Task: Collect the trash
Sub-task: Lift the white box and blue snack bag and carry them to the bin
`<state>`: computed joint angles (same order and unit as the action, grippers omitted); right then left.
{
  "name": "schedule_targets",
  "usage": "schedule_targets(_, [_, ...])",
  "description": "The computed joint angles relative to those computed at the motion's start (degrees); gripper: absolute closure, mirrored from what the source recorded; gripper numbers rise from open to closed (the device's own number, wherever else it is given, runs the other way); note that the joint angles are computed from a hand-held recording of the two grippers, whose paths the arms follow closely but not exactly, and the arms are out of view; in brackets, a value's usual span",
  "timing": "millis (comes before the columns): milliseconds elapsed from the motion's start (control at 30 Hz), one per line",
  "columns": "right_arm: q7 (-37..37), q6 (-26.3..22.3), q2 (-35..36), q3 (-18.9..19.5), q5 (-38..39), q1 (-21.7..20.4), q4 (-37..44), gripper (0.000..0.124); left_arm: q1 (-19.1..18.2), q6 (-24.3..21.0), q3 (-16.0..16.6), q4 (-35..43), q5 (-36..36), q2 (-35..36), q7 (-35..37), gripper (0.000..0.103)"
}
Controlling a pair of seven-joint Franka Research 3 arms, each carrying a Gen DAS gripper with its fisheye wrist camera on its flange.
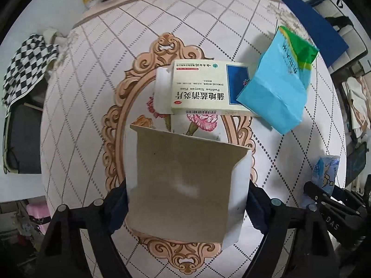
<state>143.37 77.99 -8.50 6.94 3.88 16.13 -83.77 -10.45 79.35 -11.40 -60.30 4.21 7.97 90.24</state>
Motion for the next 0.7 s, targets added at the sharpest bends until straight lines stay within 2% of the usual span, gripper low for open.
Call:
schedule_targets(133, [1.45, 0.80, -0.38, 1.25, -0.81, 1.17, 0.28, 0.074, 0.48, 3.39, 0.29, -7.73, -0.47, -6.86, -1.49, 0.019])
schedule_targets(167, [1.42, 0.81, -0.78, 1.28, -0.87, 1.30, 0.17, 0.075, 0.55, 2.67, 0.52, -7.78, -0.64, -7.60, -1.86, 0.019])
schedule_targets(200, [1.73, 0.91, -1.15, 1.77, -1.13, 1.69, 0.20, 0.075, 0.59, -0.80, 0.17, -5.83, -0.46, -7.11, -3.37, 0.019])
schedule_targets(233, [1.94, 0.61, -1.41, 2.11, -1.39, 1.98, 0.53, 0.076, 0.81, -1.46, 0.54, -5.88, -0.91, -7.76, -3.30, 0.019])
schedule_targets(300, [1.95, 0.56, -2.13, 2.51, -1.48, 2.37, 0.38, 0.076, 1.80, -0.05, 1.49, -10.10, -2.05, -11.39, -2.89, 0.019])
schedule_targets(467, [3.99, 0.27, -2.83, 4.60, -1.36, 4.16, 2.40, 0.077, 3.28, 0.63, 3.50, -15.02, -4.23, -17.65, -2.22, 0.019])
schedule_targets(700, [10.17, -2.96, -3.42, 10.52, -4.42, 8.92, 9.60, 0.078, 4.62, -0.38, 8.04, -21.70, -7.72, -29.43, 2.85, 0.019])
